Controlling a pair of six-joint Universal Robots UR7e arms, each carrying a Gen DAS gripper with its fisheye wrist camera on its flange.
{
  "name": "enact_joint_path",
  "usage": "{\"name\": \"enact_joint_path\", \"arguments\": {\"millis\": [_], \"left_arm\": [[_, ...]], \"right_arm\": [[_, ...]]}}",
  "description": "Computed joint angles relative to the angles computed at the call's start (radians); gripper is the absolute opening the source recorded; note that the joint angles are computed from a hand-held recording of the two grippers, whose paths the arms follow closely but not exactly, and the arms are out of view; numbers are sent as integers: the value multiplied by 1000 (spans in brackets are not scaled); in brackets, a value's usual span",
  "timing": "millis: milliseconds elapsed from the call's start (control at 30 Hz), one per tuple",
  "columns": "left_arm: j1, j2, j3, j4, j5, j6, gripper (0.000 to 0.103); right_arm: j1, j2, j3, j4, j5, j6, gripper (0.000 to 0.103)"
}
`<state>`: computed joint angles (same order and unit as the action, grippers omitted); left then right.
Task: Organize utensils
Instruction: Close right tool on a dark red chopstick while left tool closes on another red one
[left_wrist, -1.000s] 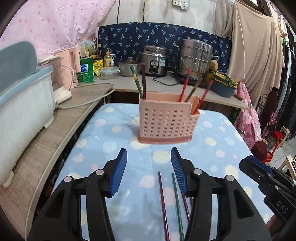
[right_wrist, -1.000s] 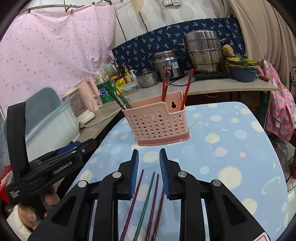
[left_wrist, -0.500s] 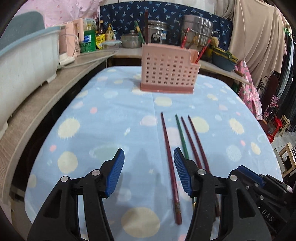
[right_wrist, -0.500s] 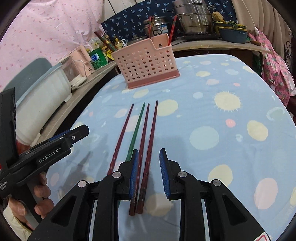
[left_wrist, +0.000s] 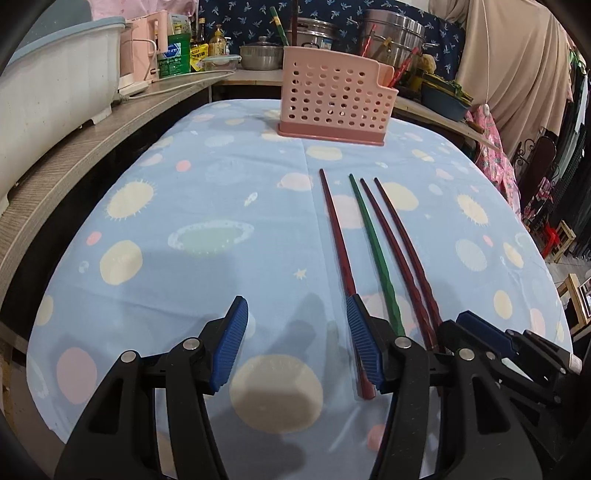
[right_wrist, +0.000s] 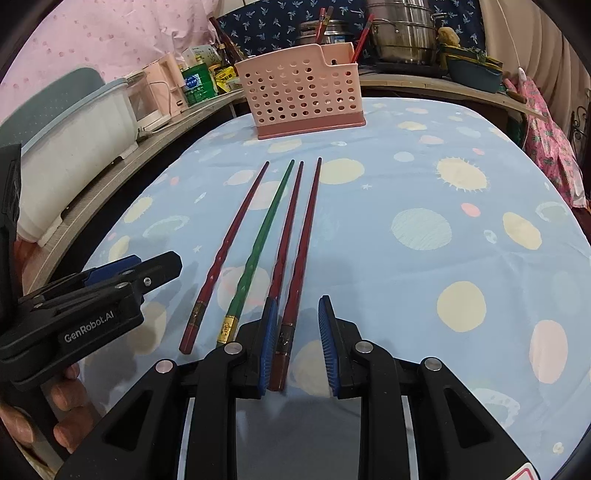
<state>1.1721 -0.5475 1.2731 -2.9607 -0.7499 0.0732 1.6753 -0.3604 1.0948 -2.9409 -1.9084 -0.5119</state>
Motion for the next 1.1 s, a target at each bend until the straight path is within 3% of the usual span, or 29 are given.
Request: {"name": "enact_joint_path", "arguments": {"millis": [367,767,1100], "left_arm": [[3,-12,24,29,-29,-23,57],[-6,-1,29,38,-38,-8,58],[-11,22,29,0,11,40,56]], "right_arm": [[0,8,18,-62,-18,-37,21],[-5,3,46,-127,-40,-78,7],[-8,-8,66,-140,-37,-70,7]]}}
